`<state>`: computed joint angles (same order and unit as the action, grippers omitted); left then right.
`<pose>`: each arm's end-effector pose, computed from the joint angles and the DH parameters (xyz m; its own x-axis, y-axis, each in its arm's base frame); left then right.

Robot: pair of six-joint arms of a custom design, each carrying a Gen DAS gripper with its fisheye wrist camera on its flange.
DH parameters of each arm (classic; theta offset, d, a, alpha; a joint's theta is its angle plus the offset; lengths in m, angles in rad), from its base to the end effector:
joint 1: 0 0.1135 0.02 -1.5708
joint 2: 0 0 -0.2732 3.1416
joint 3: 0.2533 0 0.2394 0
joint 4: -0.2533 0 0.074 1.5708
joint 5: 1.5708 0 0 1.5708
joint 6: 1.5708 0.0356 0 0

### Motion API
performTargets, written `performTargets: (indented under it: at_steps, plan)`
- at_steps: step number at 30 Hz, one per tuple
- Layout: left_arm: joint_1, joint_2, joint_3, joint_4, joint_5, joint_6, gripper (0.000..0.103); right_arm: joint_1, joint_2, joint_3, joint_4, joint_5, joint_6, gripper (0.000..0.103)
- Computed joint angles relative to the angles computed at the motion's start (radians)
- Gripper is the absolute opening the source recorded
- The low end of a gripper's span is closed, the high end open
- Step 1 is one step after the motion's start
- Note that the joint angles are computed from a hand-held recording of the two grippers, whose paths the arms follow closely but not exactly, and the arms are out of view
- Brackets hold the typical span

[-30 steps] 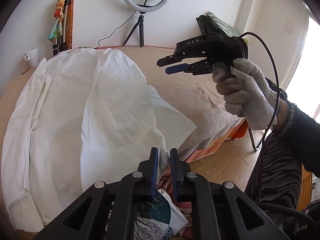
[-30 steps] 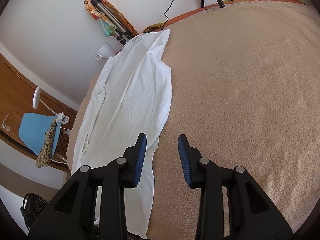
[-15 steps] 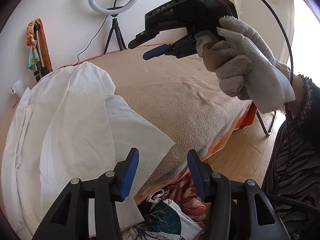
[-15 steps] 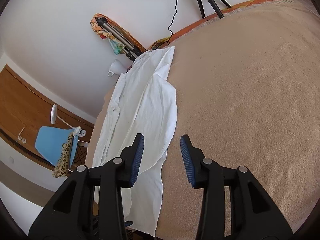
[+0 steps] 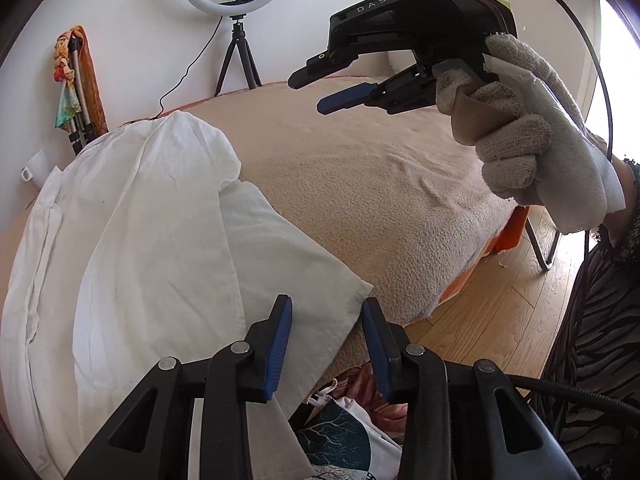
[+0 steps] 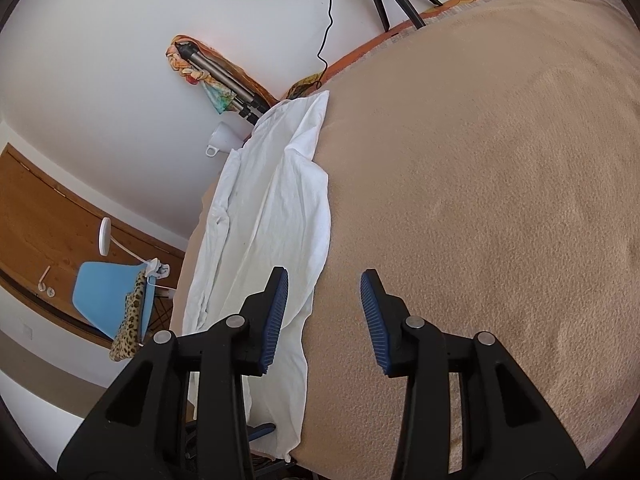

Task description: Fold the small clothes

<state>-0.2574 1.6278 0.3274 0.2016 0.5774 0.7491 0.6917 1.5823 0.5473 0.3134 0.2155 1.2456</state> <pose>0.1909 -0.0703 0.0865 -0.3220 0.6748 -0.6640 0.9185 0.3927 -0.0464 0.2164 0.1694 0.1462 -0.6358 0.6753 -0.3737 0.3225 0.6724 0.6663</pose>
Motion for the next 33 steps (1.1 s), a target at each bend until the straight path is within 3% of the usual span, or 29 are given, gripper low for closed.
performTargets:
  at_steps: [1,3,6,7,8,9,11,21,28,29,30,33]
  plan:
    - [-0.009,-0.007,-0.011,0.015,-0.01,-0.004,0.037,-0.001,0.001,-0.001,0.002,-0.002,0.001,0.04]
    - [-0.033,-0.015,-0.032,0.044,-0.035,-0.007,0.047,-0.004,0.008,-0.002,0.015,-0.009,0.002,0.04]
    - [-0.044,-0.001,-0.034,0.068,-0.035,-0.003,0.045,-0.011,0.025,0.005,0.02,-0.019,0.001,0.04]
    - [-0.038,0.004,-0.023,0.056,-0.024,-0.004,0.039,-0.015,0.032,0.004,0.03,-0.025,0.003,0.04]
    - [-0.025,0.009,-0.001,0.02,-0.001,-0.004,0.02,-0.019,0.041,0.003,0.042,-0.033,0.006,0.04]
    - [-0.007,0.016,0.032,-0.041,0.031,0.002,0.011,-0.025,0.051,0.004,0.053,-0.041,0.008,0.04]
    - [0.035,0.026,0.088,-0.146,0.094,0.007,0.001,-0.034,0.076,0.011,0.065,-0.054,0.012,0.04]
    - [0.264,-0.07,0.204,-0.512,0.315,0.137,0.0,-0.078,0.279,0.134,0.133,-0.162,0.034,0.04]
    - [0.357,-0.067,0.264,-0.626,0.342,0.222,0.0,-0.105,0.424,0.355,0.001,-0.218,0.031,0.04]
    - [0.369,-0.06,0.273,-0.635,0.345,0.232,0.0,-0.106,0.435,0.376,-0.011,-0.215,0.036,0.032]
    - [0.38,-0.052,0.284,-0.651,0.349,0.246,0.0,-0.107,0.442,0.394,-0.017,-0.213,0.039,0.017]
    - [0.419,-0.022,0.317,-0.695,0.355,0.283,0.0,-0.101,0.449,0.493,-0.146,-0.171,0.029,0.009]
